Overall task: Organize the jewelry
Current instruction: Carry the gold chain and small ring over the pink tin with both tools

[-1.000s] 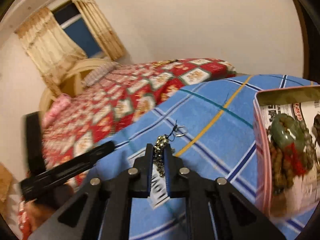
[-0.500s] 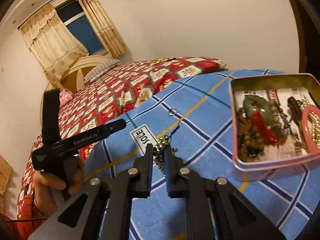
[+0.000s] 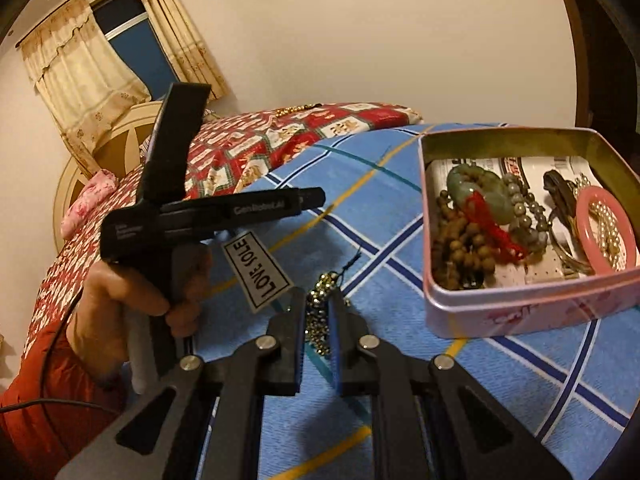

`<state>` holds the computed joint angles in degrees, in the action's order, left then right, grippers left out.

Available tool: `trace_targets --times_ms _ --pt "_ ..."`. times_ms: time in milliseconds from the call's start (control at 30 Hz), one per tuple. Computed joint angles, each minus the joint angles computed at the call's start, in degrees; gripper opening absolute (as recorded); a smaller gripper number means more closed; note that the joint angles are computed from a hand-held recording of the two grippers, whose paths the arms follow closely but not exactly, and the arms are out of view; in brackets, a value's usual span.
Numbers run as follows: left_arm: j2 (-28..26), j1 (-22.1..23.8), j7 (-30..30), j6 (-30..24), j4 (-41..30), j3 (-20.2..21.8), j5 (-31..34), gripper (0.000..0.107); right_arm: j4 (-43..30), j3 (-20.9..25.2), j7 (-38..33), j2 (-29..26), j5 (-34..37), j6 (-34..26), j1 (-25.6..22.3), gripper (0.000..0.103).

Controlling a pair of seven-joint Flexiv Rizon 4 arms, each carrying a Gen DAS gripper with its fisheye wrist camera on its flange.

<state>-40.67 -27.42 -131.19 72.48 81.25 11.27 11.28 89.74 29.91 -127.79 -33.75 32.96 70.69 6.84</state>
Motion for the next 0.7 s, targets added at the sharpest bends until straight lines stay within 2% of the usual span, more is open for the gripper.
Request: trace_targets --times_ms 33,133,367,600,700 --pt "-0.1 0.2 0.3 -0.7 -0.1 -0.3 -0.3 0.014 -0.1 -0.3 0.5 -0.1 -0.2 -0.3 0.2 0.014" --pt "-0.1 1.9 1.2 1.2 0.8 -2.2 -1.4 0.007 -0.2 -1.1 1.9 0.0 -0.6 -0.8 0.6 0.014" --pt "0.3 0.7 1.8 2.6 2.1 -1.1 -2.8 0.003 0.0 -1.5 3.2 0.3 -0.5 -1.2 0.4 0.014" --pt "2.6 -5.4 -5.0 2.9 4.8 4.7 1.7 0.003 0.8 -0.9 2.5 0.6 -0.3 1.1 0.0 0.014" --pt "3.4 -6.8 -7.6 2.7 5.3 5.7 4.1 0.003 1.1 -0.4 2.2 0.7 0.0 1.8 -0.4 0.014"
